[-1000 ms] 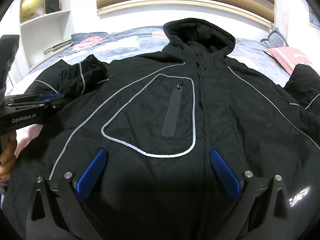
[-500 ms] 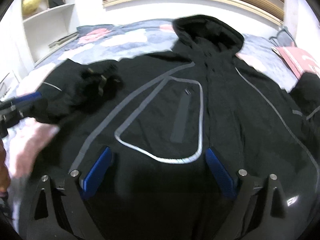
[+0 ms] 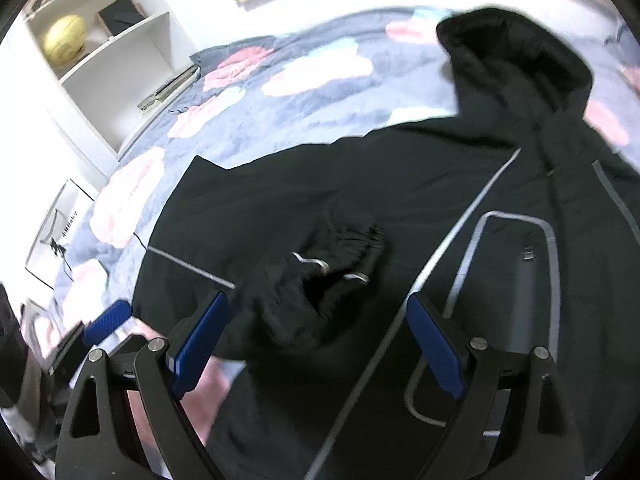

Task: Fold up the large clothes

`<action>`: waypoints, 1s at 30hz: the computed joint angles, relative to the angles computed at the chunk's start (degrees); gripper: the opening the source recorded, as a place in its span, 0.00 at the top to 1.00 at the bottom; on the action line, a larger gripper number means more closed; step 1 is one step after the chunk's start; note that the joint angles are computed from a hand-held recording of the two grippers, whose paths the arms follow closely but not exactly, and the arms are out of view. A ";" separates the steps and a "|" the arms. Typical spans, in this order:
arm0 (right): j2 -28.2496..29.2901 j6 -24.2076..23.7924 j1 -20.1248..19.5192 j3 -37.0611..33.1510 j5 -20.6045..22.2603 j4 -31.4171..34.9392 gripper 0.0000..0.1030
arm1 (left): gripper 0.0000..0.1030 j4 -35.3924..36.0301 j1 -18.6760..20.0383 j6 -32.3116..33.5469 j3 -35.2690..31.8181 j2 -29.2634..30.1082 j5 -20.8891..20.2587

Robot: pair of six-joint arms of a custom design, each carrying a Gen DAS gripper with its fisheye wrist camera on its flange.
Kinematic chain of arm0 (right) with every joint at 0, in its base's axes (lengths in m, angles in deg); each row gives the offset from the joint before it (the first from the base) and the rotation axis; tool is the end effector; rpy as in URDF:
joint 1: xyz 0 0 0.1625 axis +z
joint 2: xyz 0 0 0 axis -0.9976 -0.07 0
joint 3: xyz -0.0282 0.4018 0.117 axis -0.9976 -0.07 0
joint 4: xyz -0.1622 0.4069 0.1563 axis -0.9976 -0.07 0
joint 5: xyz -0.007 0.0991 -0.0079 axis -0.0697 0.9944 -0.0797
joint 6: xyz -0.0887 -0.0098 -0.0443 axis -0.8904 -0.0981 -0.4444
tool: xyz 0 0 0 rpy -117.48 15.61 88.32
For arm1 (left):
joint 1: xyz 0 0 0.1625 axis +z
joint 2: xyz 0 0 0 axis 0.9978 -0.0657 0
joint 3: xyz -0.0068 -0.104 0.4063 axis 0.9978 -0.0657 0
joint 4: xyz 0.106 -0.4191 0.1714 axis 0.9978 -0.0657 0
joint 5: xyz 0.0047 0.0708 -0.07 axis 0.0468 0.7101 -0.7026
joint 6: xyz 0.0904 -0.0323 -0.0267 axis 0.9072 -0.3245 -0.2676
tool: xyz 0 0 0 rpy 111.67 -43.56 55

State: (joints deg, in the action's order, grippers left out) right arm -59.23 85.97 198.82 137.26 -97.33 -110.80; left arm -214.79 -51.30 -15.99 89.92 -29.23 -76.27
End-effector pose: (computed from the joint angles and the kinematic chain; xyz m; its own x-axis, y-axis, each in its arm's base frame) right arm 0.2549 -0.4047 0.1668 -0.9083 0.0386 0.4166 -0.2123 0.8153 -0.5386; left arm -0.1884 -0.3654 0.2488 -0.7827 0.4149 -0.4638 0.6103 0.6575 -0.4418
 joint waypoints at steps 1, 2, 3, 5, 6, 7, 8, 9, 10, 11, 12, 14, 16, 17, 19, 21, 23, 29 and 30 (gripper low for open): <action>0.52 1.02 -0.69 -0.56 0.98 0.68 0.10 | 0.37 -0.14 0.30 0.17 -0.10 -0.14 -0.11; 0.99 2.07 -1.28 -1.20 1.62 1.61 0.10 | 0.37 -0.29 0.58 0.28 -0.20 -0.21 -0.15; 1.77 3.24 -1.99 -1.89 2.04 2.38 0.10 | 0.37 -0.34 0.78 0.27 -0.27 -0.26 -0.05; 3.25 4.24 -3.22 -2.65 3.04 2.14 0.15 | 0.37 -0.53 0.98 0.27 -0.38 -0.09 0.01; 3.85 3.90 -3.84 -2.81 4.32 1.20 0.28 | 0.37 -0.51 1.03 0.35 -0.39 -0.04 0.13; 4.16 3.25 -4.15 -2.89 5.40 0.54 0.39 | 0.37 -0.45 0.99 0.39 -0.42 0.06 0.40; 4.55 2.66 -4.03 -3.19 5.39 0.53 0.46 | 0.37 -0.20 0.90 0.39 -0.45 0.12 0.80; 5.04 1.74 -3.51 -3.41 4.50 -0.05 0.52 | 0.37 0.09 0.84 0.39 -0.49 0.15 1.12; 5.32 0.26 -2.97 -3.42 3.94 -0.98 0.54 | 0.37 0.47 0.73 0.28 -0.56 0.08 1.20; 5.41 -0.97 -2.35 -3.39 3.05 -1.70 0.58 | 0.37 0.71 0.68 0.18 -0.65 0.16 1.12; 5.32 -1.69 -2.00 -3.29 2.52 -2.23 0.60 | 0.37 0.81 0.59 0.02 -0.70 0.11 1.13; 4.70 -3.24 -0.86 -2.73 0.88 -4.22 0.62 | 0.37 0.52 0.06 -0.31 -0.66 -0.04 1.45; 3.66 -3.70 0.20 -2.00 -0.72 -5.74 0.63 | 0.37 0.60 -0.49 -0.52 -0.87 -0.01 1.71; 3.03 -3.83 0.85 -1.62 -1.72 -6.53 0.63 | 0.37 0.97 -1.04 -0.66 -1.09 0.09 1.92; 1.22 -4.22 2.03 -0.91 -3.54 -7.16 0.64 | 0.37 1.84 -2.18 -0.85 -1.62 0.40 2.49; -0.68 -4.90 2.81 -0.62 -4.98 -6.47 0.64 | 0.37 2.44 -4.00 -1.22 -2.18 1.06 3.48; -3.13 -5.31 3.24 0.25 -6.12 -5.81 0.65 | 0.37 2.48 -5.27 -1.45 -2.80 1.95 3.70; -12.71 -6.73 3.49 3.70 -10.18 -2.86 0.66 | 0.37 2.29 -8.17 -2.24 -5.82 7.88 3.60; -14.47 -7.23 3.14 4.53 -10.61 -2.77 0.66 | 0.37 1.96 -8.26 -2.44 -6.62 9.51 3.06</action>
State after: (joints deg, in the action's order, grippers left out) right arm -73.70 78.74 201.96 141.79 -107.94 -113.57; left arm -212.83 -59.55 -18.44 83.30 -19.72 -73.21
